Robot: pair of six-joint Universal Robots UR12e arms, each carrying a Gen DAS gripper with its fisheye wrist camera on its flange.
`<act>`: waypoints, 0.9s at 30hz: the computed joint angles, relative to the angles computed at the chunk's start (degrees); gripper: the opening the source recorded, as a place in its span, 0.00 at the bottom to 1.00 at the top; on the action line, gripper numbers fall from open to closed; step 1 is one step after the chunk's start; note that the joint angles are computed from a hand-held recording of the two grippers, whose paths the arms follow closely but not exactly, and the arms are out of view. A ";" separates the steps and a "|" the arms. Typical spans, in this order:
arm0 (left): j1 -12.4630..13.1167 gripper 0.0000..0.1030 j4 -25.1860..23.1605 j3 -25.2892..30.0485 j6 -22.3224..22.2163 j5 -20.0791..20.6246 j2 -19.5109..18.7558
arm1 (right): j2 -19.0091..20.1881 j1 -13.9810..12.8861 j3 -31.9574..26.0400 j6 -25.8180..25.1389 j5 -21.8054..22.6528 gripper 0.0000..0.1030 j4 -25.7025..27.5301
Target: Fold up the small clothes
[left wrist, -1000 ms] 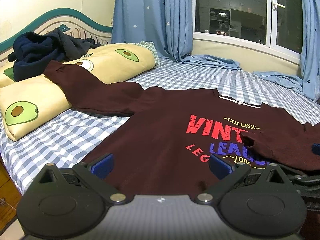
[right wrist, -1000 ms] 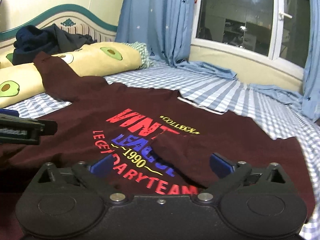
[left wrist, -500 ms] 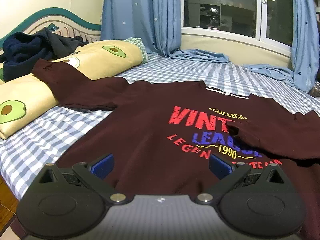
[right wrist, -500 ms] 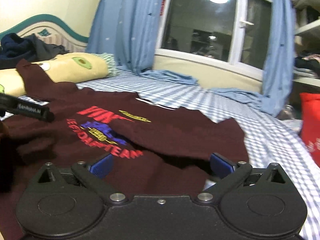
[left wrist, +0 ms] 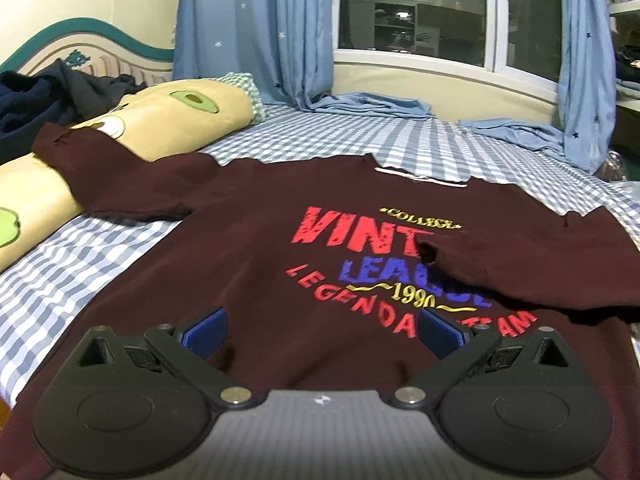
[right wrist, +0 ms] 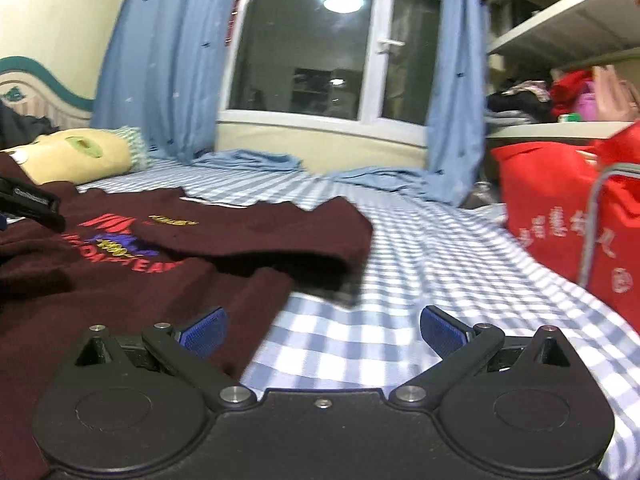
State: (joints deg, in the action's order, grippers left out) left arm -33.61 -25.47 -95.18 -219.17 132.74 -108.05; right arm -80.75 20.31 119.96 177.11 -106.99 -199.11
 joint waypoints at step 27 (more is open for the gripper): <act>4.51 0.99 6.33 6.07 9.70 -10.60 -5.97 | 0.01 -3.01 -0.16 -1.56 -12.13 1.00 3.40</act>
